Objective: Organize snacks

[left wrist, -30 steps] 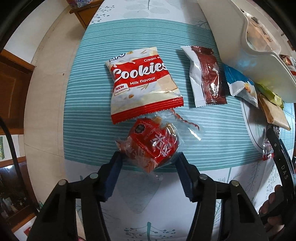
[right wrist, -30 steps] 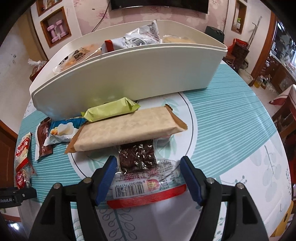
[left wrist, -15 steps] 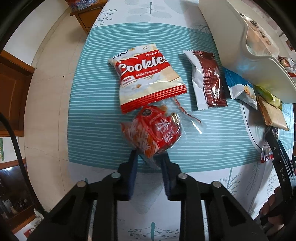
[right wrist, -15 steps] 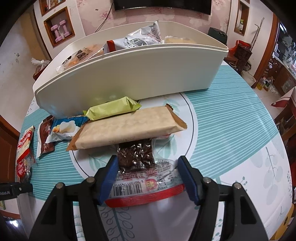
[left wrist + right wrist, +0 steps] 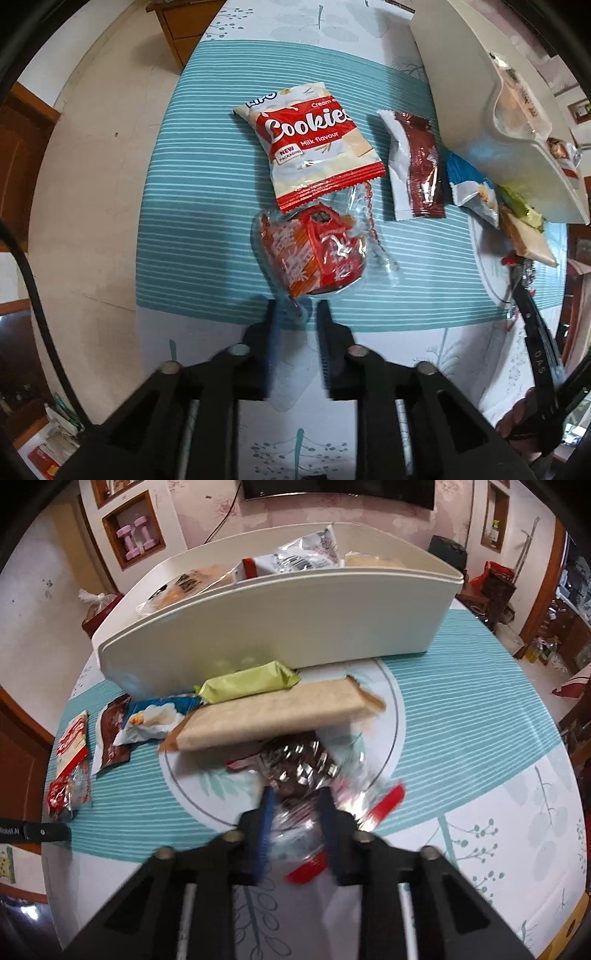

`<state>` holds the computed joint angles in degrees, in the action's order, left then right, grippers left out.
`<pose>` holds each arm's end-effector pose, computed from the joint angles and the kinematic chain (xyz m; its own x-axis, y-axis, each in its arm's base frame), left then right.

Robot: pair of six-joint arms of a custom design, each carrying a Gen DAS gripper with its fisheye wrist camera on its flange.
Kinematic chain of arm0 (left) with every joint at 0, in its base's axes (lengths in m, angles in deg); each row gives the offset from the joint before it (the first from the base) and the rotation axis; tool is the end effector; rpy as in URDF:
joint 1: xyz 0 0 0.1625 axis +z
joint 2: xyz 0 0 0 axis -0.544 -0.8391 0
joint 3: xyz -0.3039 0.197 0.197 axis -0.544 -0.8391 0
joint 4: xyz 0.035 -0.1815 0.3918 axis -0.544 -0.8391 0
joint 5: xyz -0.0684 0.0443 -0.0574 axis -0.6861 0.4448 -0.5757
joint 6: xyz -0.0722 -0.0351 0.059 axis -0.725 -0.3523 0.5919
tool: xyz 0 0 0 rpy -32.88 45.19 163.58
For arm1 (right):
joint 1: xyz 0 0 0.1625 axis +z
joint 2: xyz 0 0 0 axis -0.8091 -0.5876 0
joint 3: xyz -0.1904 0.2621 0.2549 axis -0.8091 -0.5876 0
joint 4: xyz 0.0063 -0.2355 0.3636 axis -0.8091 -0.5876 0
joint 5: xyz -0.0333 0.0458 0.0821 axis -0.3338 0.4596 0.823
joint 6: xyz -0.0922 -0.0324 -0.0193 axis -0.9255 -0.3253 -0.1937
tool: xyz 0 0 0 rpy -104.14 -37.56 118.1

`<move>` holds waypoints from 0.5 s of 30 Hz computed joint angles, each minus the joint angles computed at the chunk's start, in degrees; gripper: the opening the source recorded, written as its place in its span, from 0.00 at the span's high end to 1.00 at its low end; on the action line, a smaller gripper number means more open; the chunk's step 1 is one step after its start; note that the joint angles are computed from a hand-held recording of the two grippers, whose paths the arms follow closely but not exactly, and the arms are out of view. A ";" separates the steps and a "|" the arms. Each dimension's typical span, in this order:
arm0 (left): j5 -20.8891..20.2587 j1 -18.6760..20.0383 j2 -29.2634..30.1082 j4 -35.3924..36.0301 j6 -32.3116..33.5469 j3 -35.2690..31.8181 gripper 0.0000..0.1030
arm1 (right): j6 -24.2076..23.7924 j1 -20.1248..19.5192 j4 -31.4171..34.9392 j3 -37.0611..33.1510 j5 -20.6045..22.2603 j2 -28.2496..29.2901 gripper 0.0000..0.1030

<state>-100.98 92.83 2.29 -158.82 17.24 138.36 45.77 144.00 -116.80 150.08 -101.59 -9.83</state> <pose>-0.2307 -0.7781 0.0163 -0.7418 -0.3861 -0.5483 -0.2545 0.9186 -0.3024 0.0811 -0.7871 0.2944 -0.7686 -0.1174 0.6289 -0.3685 0.8848 -0.2851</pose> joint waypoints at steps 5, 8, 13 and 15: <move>1.23 -0.43 -1.10 0.32 -0.83 0.95 0.61 | -0.12 -0.08 1.19 -0.20 0.87 -0.34 0.85; 1.72 -0.64 -1.67 0.75 -1.42 0.97 0.45 | -0.94 -0.22 1.08 0.05 1.64 -0.95 0.85; 3.00 -0.68 -0.17 3.68 -3.74 -3.00 0.29 | -3.22 -0.31 0.92 -0.68 1.95 -1.00 0.79; 3.12 -0.68 0.57 4.57 -4.96 -4.93 0.25 | -4.58 -0.52 0.93 -1.18 2.21 -0.96 0.66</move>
<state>-97.86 92.15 2.86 -154.25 12.28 133.43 41.19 143.48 -115.87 148.90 -99.38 -10.79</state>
